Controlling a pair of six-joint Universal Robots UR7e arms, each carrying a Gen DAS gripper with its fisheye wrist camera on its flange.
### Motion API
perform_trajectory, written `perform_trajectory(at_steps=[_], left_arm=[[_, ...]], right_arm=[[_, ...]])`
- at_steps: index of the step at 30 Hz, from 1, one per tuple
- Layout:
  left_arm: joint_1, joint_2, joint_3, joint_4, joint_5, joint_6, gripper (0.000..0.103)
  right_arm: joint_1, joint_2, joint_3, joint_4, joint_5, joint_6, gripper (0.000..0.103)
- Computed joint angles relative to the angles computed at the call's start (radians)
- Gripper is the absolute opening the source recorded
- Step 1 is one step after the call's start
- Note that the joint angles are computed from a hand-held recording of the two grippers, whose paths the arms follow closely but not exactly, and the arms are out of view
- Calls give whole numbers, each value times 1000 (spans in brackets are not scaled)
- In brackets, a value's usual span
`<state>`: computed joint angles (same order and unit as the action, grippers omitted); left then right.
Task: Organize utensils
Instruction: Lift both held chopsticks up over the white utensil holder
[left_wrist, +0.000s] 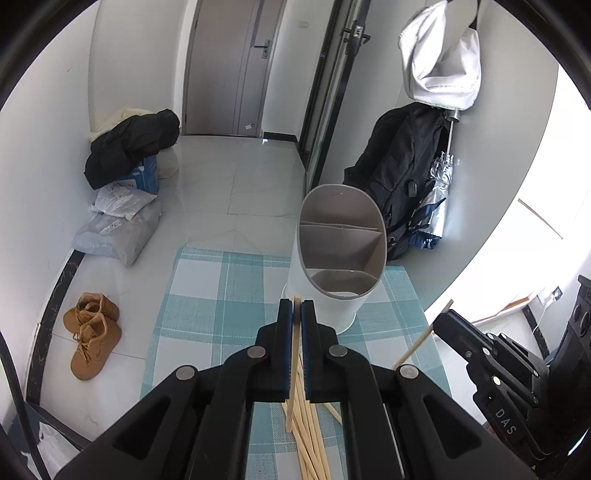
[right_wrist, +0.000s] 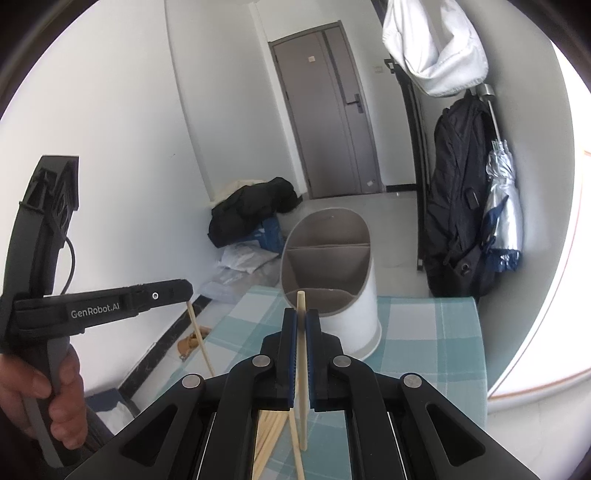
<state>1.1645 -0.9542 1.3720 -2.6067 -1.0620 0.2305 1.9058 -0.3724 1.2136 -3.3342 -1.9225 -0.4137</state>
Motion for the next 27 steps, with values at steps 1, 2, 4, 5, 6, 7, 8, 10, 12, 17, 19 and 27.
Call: perform_trajectory(at_steps=[1, 2, 4, 5, 6, 7, 8, 10, 12, 17, 19, 27], left_arm=[[-2, -1, -1, 5, -1, 2, 1], [-4, -1, -6, 15, 0, 1, 1], [-8, 0, -19, 37, -8, -6, 1], [-11, 0, -26, 49, -13, -8, 1], [-14, 0, -35, 63, -20, -8, 1], [-16, -2, -39, 70, -28, -9, 1], [-18, -1, -47, 78, -36, -10, 1], [-23, 6, -76, 109, -46, -22, 1], [-28, 14, -108, 127, -68, -29, 1], [-46, 59, -236, 196, -100, -42, 1], [-50, 90, -316, 243, -116, -61, 1], [-59, 251, -648, 367, -130, -44, 1]], right_arm=[[0, 2, -6, 2, 1, -1, 4], [1, 2, -8, 3, 1, 0, 4], [3, 2, -14, 4, 7, 1, 4], [4, 2, -18, 4, 9, -2, 4], [4, 2, -20, 5, 10, -3, 4], [6, 2, -24, 7, 12, -4, 4], [6, 1, -27, 7, 15, -4, 4], [7, -1, -35, 15, 20, -1, 4], [9, -3, -48, 23, 23, 2, 4], [21, -6, -114, 69, 34, 3, 4], [26, -1, -156, 91, 38, -5, 4], [45, 101, -504, 250, 59, -78, 4]])
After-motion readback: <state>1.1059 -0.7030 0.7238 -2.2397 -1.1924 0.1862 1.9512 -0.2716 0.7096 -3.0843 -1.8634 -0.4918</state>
